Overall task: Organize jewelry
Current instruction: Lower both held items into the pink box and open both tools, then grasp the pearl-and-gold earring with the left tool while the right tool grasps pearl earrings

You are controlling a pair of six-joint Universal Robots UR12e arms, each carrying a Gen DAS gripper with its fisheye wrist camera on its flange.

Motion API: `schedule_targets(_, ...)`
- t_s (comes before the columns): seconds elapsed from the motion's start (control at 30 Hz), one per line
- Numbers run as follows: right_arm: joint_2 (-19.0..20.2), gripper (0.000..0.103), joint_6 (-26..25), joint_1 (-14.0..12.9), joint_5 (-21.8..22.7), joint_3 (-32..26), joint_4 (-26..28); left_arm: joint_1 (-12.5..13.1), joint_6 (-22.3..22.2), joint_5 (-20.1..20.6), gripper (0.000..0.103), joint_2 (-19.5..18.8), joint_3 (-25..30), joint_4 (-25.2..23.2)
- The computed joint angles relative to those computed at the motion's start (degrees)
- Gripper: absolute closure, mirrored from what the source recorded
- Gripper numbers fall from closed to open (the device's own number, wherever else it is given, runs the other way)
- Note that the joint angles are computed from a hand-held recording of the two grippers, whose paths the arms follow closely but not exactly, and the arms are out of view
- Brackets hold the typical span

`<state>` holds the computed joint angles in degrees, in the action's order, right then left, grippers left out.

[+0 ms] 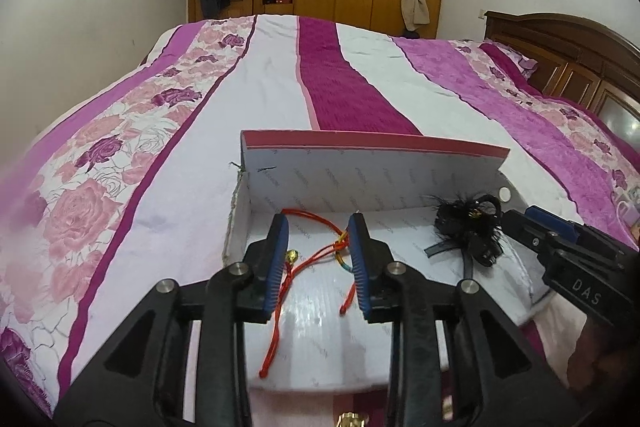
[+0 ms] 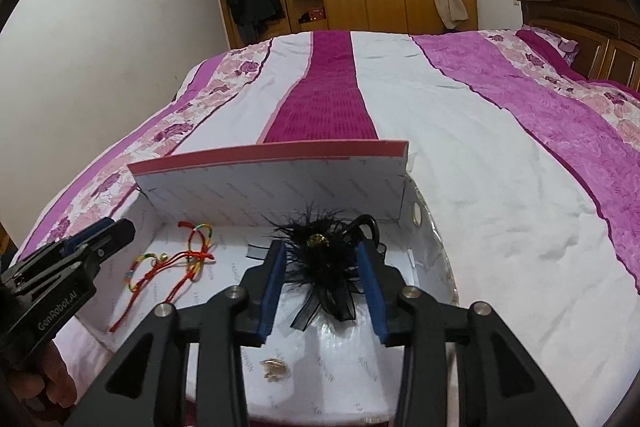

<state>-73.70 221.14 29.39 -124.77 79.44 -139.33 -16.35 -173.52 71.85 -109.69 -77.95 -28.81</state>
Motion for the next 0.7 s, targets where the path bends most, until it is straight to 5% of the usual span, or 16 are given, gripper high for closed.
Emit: schedule_targets(0.7,-5.1,0.058,6.9,4.9,1.2,4.1,6.5,3.1,5.3,-4.0,0.074,7.2,-7.2,-9.1)
